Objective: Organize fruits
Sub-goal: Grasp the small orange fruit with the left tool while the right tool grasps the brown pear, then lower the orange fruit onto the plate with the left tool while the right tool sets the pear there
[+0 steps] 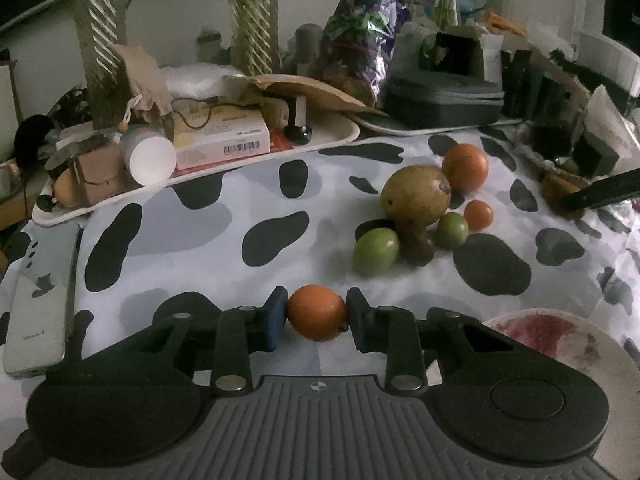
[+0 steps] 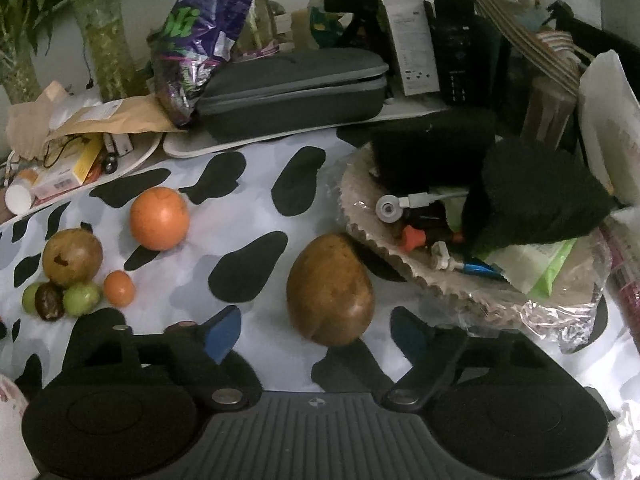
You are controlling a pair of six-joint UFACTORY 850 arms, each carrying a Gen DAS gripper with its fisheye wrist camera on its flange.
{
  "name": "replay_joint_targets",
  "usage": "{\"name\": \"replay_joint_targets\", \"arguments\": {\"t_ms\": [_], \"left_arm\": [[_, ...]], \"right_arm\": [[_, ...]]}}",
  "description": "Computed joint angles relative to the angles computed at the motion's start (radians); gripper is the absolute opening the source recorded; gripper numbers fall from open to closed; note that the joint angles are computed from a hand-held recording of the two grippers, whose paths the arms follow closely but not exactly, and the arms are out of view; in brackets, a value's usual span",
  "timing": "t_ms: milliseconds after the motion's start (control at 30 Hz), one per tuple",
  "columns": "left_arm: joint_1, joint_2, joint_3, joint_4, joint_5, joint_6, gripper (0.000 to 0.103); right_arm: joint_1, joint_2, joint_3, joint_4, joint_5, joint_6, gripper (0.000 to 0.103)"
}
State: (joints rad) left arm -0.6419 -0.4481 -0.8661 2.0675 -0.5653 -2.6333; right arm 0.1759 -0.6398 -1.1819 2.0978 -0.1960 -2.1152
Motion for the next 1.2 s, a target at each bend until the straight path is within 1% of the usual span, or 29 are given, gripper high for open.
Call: {"name": "replay_joint_targets", "arguments": {"t_ms": [67, 133, 167, 200, 267, 300, 333, 400, 567, 733, 867, 1033, 1200], "left_arm": [[-0.002, 0.002, 0.002, 0.007, -0.006, -0.013, 0.031], [-0.001, 0.005, 0.007, 0.026, -0.009, -0.035, 0.031], [-0.001, 0.007, 0.009, 0.032, -0.011, -0.044, 0.031], [-0.003, 0.008, 0.012, 0.035, -0.014, -0.049, 0.031], [-0.004, 0.011, 0.015, 0.042, -0.016, -0.053, 0.031], [-0.004, 0.013, 0.017, 0.044, -0.017, -0.055, 0.031], [-0.005, 0.014, 0.019, 0.044, -0.018, -0.056, 0.031], [-0.007, 0.017, 0.02, 0.039, -0.019, -0.057, 0.031], [-0.024, 0.033, 0.031, 0.036, -0.036, -0.069, 0.031], [-0.054, 0.049, 0.045, 0.007, -0.058, -0.054, 0.031], [-0.076, 0.055, 0.052, -0.037, -0.073, -0.034, 0.031], [-0.105, 0.077, 0.072, -0.056, -0.096, -0.051, 0.031], [-0.139, 0.096, 0.091, -0.084, -0.111, -0.047, 0.031]], "right_arm": [[-0.003, -0.01, -0.008, 0.024, -0.011, -0.019, 0.073], [-0.005, -0.021, -0.015, 0.068, -0.024, -0.061, 0.064], [-0.005, -0.026, -0.02, 0.075, -0.025, -0.068, 0.063], [-0.005, -0.032, -0.026, 0.074, -0.023, -0.064, 0.06], [-0.004, -0.047, -0.042, 0.061, -0.015, -0.048, 0.059], [0.001, -0.05, -0.047, 0.093, 0.001, -0.082, 0.055], [0.004, -0.05, -0.046, 0.143, 0.004, -0.137, 0.053], [0.009, -0.046, -0.043, 0.187, 0.014, -0.194, 0.051], [0.015, -0.012, -0.005, 0.304, -0.012, -0.318, 0.05], [0.016, 0.044, 0.049, 0.188, -0.074, -0.206, 0.05], [0.029, 0.09, 0.094, 0.144, -0.113, -0.191, 0.05], [0.04, 0.144, 0.146, 0.019, -0.167, -0.075, 0.05], [0.057, 0.197, 0.201, -0.054, -0.212, -0.03, 0.05]]}}
